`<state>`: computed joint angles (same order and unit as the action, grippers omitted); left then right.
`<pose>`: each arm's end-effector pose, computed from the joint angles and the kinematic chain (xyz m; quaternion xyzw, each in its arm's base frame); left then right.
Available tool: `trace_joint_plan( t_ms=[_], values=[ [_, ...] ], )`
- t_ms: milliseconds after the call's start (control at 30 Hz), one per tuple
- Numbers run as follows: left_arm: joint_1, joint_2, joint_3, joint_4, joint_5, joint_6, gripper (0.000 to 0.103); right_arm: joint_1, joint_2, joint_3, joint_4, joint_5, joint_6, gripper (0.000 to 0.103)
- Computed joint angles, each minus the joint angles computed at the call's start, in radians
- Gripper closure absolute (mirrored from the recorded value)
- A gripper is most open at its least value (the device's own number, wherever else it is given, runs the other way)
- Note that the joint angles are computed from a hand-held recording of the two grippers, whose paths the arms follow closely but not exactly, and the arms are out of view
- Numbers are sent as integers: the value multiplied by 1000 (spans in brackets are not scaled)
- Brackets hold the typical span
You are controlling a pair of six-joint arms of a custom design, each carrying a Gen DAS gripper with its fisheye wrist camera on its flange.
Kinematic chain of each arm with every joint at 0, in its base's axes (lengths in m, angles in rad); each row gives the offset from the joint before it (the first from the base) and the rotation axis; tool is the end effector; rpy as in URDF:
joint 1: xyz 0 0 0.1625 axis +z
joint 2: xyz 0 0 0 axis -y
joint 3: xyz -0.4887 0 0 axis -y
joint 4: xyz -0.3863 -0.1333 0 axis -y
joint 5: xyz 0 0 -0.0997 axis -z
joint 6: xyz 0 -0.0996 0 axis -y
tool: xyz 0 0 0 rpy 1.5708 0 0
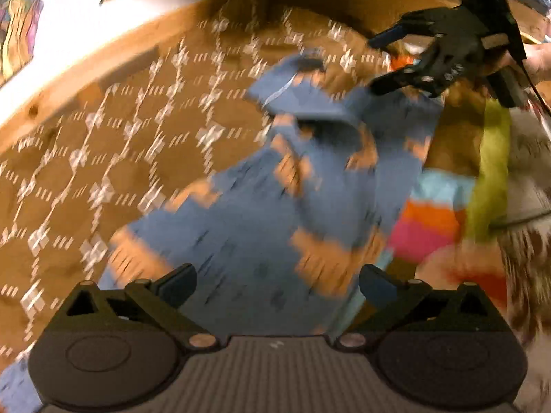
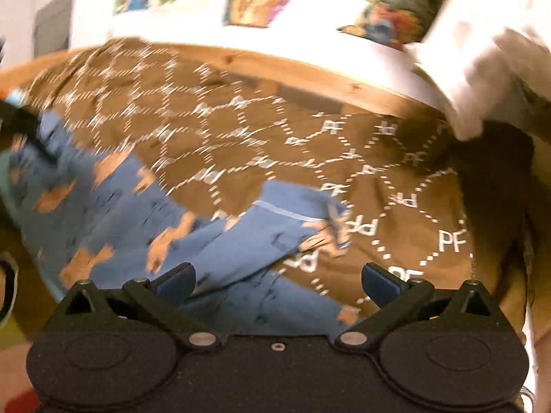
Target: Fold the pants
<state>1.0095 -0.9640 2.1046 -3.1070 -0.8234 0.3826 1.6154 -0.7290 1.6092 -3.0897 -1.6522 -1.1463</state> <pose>-0.1279 -0.5810 0.1839 0.3511 0.8457 -0.2142 0.3402 0.1585 -0.7435 0.1700 0.5215 -0.7925 0.2471 0.1971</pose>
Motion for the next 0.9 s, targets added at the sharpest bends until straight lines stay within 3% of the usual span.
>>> trace_joint_plan(
  t_ms=[133, 233, 333, 400, 467, 633, 700, 767, 867, 900],
  values=[
    [-13, 111, 19, -231, -48, 57, 2, -4, 8, -107, 190, 78, 133, 1],
    [-30, 180, 45, -366, -29, 152, 13, 5, 29, -179, 318, 112, 191, 7],
    [-56, 262, 74, -550, 48, 293, 25, 37, 80, -235, 338, 50, 192, 22],
    [-62, 287, 86, -605, 64, 336, 31, 66, 124, -277, 355, -21, 201, 30],
    [-71, 301, 85, -612, 84, 325, 47, 84, 161, -301, 338, -75, 188, 35],
    [-74, 329, 47, -618, 132, 279, 60, 107, 244, -358, 258, -188, 190, 50],
    [-78, 334, 37, -620, 146, 270, 65, 109, 264, -376, 235, -213, 215, 53],
    [-78, 339, 27, -597, 155, 265, 81, 110, 273, -388, 235, -225, 224, 53],
    [-75, 324, 21, -515, 150, 197, 96, 117, 289, -392, 212, -250, 199, 53],
    [-72, 313, 20, -485, 140, 156, 98, 118, 295, -396, 206, -258, 193, 59]
  ],
)
